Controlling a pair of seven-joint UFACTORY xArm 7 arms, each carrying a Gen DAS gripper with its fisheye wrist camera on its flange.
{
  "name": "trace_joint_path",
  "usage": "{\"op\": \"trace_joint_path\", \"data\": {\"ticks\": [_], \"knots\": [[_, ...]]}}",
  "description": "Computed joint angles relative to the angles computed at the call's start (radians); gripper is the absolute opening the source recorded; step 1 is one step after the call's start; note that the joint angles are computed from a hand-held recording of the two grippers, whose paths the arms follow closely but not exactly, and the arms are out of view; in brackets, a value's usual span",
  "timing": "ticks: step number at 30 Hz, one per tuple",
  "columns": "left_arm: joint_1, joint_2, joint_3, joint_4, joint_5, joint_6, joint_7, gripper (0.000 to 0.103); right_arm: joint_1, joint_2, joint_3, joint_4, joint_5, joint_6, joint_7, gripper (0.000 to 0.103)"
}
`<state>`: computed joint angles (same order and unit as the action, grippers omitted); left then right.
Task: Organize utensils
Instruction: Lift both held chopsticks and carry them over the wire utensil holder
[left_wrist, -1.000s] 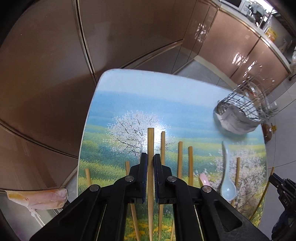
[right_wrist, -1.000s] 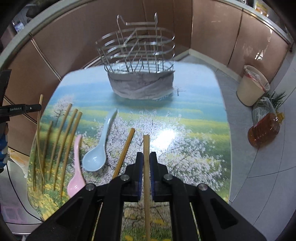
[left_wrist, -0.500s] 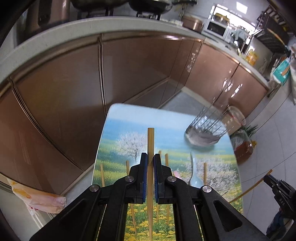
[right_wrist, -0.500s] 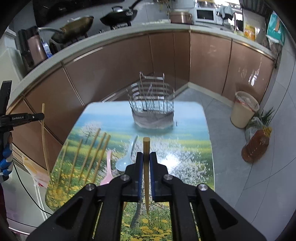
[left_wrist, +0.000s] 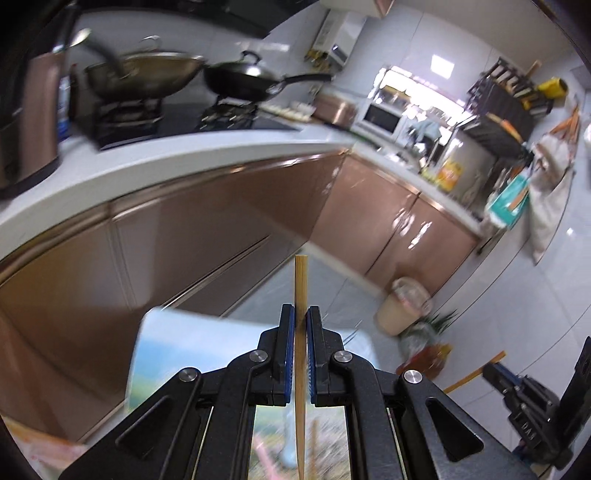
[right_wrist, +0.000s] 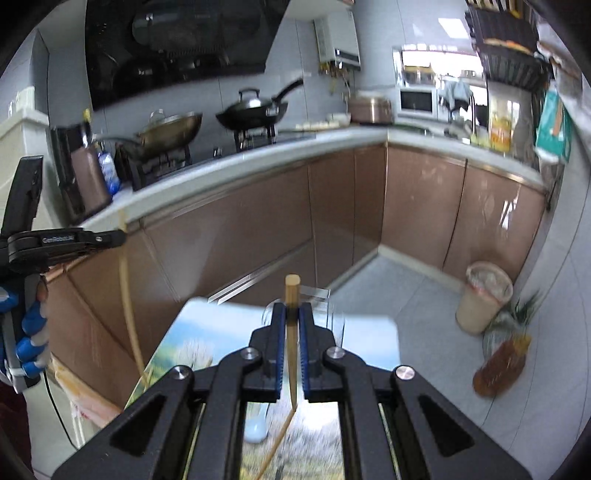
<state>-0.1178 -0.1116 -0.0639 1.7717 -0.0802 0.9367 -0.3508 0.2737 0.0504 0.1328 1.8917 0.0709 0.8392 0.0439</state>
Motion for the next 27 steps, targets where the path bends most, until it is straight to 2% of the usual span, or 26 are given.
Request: {"op": "trace_joint_path", "data": {"ticks": [6,9,11,13,18,20,27], "knots": [[-0.032,0.226,-0.016,0.216,0.046,-0.089,-0.069,0.006,0.019,0.239,-0.012,0.325,-0.035,0.04,0.003,0.006],[-0.048,0.304,-0.005,0.262,0.071,-0.163,-0.106,0.006,0.029,0.37,-0.024,0.496,-0.039,0.065,-0.001,0.006],[-0.058,0.329,0.004,0.248,0.087,-0.225,-0.135,0.006,0.033,0.432,-0.033,0.563,-0.039,0.075,-0.008,0.006],[-0.088,0.336,0.029,0.193,0.172,-0.31,-0.204,0.006,0.03,0.459,-0.038,0.564,-0.031,0.057,-0.014,0.006],[-0.11,0.355,0.065,0.046,0.291,-0.477,-0.339,0.006,0.024,0.454,-0.049,0.418,-0.042,-0.043,-0.03,0.006],[-0.107,0.368,0.068,0.006,0.3,-0.515,-0.363,0.006,0.014,0.457,-0.038,0.38,-0.027,-0.067,-0.038,0.006],[-0.129,0.401,0.093,-0.061,0.365,-0.551,-0.423,0.006,-0.003,0.467,-0.024,0.276,0.007,-0.115,-0.044,0.006]]}}
